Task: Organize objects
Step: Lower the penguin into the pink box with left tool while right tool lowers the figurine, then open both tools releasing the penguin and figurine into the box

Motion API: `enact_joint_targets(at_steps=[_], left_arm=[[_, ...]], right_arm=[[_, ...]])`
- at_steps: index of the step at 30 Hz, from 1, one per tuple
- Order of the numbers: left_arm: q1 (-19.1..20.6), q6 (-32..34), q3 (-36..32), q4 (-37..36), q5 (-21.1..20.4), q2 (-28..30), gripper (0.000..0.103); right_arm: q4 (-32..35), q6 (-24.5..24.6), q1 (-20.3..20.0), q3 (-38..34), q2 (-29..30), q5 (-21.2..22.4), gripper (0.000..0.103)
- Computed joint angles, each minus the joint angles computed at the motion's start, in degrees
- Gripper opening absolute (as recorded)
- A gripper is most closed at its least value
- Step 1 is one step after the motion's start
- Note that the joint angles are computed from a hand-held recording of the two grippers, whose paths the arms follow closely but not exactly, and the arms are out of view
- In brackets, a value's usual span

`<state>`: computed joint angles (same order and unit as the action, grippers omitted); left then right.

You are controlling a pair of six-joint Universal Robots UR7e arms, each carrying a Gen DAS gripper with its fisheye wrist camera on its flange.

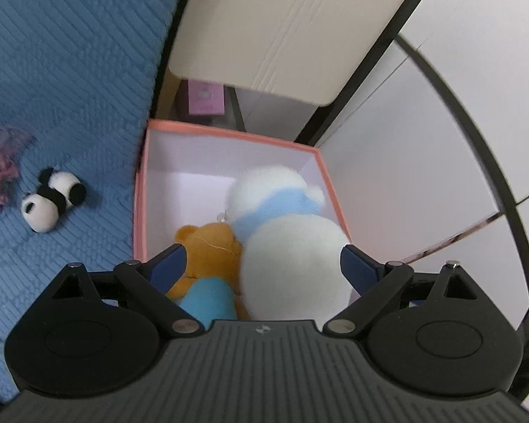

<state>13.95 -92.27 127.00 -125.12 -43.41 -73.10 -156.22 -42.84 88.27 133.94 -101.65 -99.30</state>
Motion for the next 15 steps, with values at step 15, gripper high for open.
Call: enact_joint_targets(at_steps=[15], left_arm=[[-17.4,-21.2,-0.1,28.7,2.7,-10.1,0.096]], right_arm=[[8.3,6.0,10.1,3.9,-10.2,4.4,0.077]])
